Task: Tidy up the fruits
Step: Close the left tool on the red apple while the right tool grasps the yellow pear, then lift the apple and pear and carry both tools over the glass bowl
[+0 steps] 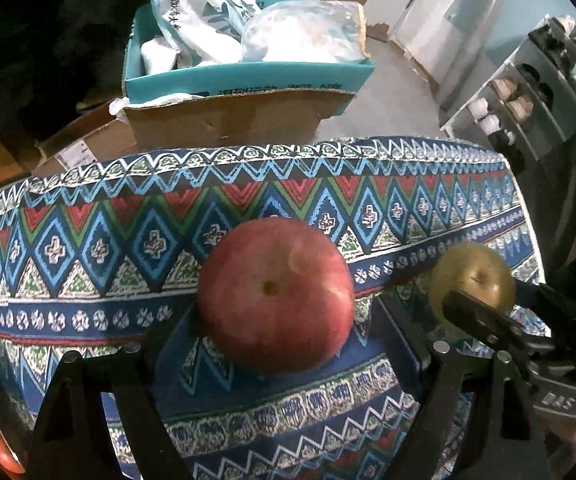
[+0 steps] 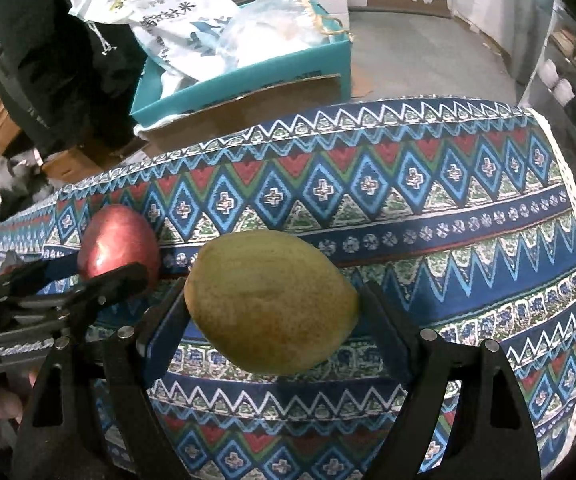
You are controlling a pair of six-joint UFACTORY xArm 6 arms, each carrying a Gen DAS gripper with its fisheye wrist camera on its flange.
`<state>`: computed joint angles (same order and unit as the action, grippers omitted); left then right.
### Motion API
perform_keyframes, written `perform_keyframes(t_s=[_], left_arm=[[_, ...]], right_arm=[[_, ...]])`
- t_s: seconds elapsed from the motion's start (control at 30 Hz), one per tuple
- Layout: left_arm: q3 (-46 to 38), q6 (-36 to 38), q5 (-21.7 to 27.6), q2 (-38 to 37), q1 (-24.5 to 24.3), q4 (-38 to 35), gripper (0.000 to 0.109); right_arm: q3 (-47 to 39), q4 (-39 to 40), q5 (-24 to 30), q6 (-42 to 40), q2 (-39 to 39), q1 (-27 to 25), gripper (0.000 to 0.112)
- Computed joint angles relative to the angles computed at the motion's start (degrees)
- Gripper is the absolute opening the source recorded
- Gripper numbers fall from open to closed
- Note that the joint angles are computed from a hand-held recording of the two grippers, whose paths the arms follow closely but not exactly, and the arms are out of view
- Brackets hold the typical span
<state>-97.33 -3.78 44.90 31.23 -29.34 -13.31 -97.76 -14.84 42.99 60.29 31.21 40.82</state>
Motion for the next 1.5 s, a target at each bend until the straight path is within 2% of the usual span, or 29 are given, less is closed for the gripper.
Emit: perform_keyframes(t_s=[0.2,0.23,0.3,0.47,0.87,1.5], left_arm=[[-1.8,-1.1,1.0,2.1,-0.2,1.2,0.086],[-1.5,-1.3,0.2,2.0,-0.3,1.9,0.085],[-1.6,-2.3,0.1,2.0,-0.5,4.1,0.075],[-0.3,-1.7,-0.9,1.2,-0.5,4.7,0.075],[8.7,-1.3,-6.1,-7.1,-0.4,6.5,0.075],[18.3,-0.4,-10.2,-21.4,0.2,7.7,0.075]], right_arm=[[1.7,-0.1,-0.8,1.1,-1.3,-0.4,0.084],[2.0,-0.1,-1.0,1.1,-1.5,-0.4,0.084],[1.6,-0.1,-1.0,1.2,-1.3,-0.3,0.084],[0.8,-0.6,-0.7,1.1,-1.1,0.1,0.084],[-2.6,-4.3,1.5,1.4,-1.2,1.5,0.084],[-7.0,-9.5,4.1,3.7,-3.3,4.4,0.083]])
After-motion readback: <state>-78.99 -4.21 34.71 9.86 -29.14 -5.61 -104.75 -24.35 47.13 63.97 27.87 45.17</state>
